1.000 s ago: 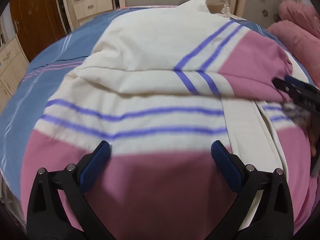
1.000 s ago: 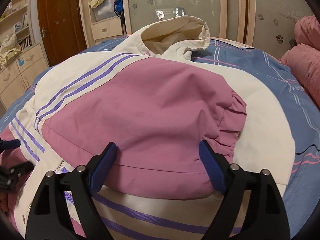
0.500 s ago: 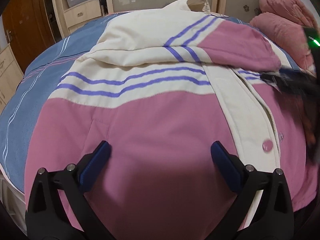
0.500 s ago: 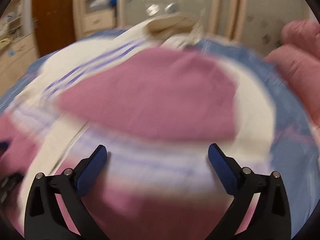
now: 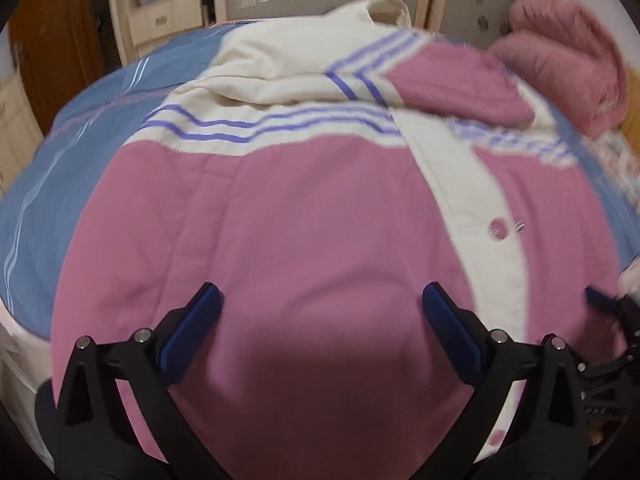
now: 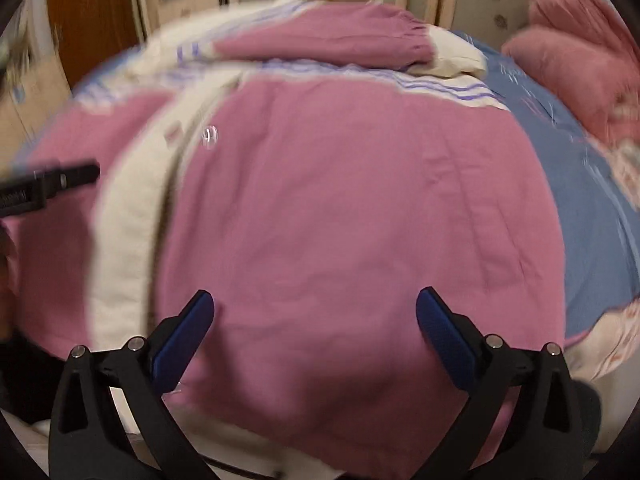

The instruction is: Fold large clothes

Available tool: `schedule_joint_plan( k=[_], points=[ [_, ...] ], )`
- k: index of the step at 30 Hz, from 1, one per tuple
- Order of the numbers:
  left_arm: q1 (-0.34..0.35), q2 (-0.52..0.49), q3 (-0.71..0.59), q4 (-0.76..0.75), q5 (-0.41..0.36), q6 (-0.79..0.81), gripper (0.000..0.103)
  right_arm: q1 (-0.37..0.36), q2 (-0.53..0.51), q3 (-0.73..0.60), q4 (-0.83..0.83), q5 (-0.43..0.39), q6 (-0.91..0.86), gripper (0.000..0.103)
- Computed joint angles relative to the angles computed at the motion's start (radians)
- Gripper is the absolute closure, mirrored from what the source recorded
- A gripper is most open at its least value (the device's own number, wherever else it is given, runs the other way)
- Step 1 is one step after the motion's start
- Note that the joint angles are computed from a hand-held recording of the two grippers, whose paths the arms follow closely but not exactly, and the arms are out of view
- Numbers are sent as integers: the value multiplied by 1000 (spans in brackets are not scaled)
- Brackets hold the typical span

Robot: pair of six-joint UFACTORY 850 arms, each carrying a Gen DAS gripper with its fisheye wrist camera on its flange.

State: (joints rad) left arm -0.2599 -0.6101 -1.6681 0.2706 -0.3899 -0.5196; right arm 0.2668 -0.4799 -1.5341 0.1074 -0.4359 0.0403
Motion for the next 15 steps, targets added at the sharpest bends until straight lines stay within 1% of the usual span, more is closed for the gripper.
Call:
schedule_joint_plan(
  k=[1,3,4,5,6,7,8,9,10,11,12,13,15],
  points=[
    [12,21,23,-35,21,6,2,-18,27,27,41,42,7,1],
    [37,49,53,-77,40,-7,2,-43,46,43,16,72,90,1],
    [47,43,47,-82,22,-17,2,-55,29,20,-29,38,157,1],
    [54,26,28,-83,-17,-25,2,-64,1,-15,-54,-19,194,1],
    [61,-13,-13,-117,-91,8,2,-68,-35,-56,-71,-93,216,1],
    [64,-35,-32,-136,-123,30,2,-67,-72,-82,-99,-145,236,1],
    [60,-39,-26,-112,-116,16,2,-57,-78,-86,-157,-155,275,1],
    [51,-32,-8,-48,-92,-32,2,-40,-70,-69,-244,-133,342,1],
    [39,-30,-1,23,-92,-89,2,-26,-66,-61,-314,-130,400,1],
    [32,-31,-1,65,-98,-122,2,-19,-62,-54,-345,-125,431,1],
    [27,-34,-6,89,-107,-142,2,-19,-58,-49,-349,-123,440,1],
    [26,-34,-11,80,-116,-141,2,-23,-58,-54,-322,-137,417,1],
    [35,-22,-15,4,-127,-107,2,-26,-48,-58,-283,-169,385,1]
  ],
)
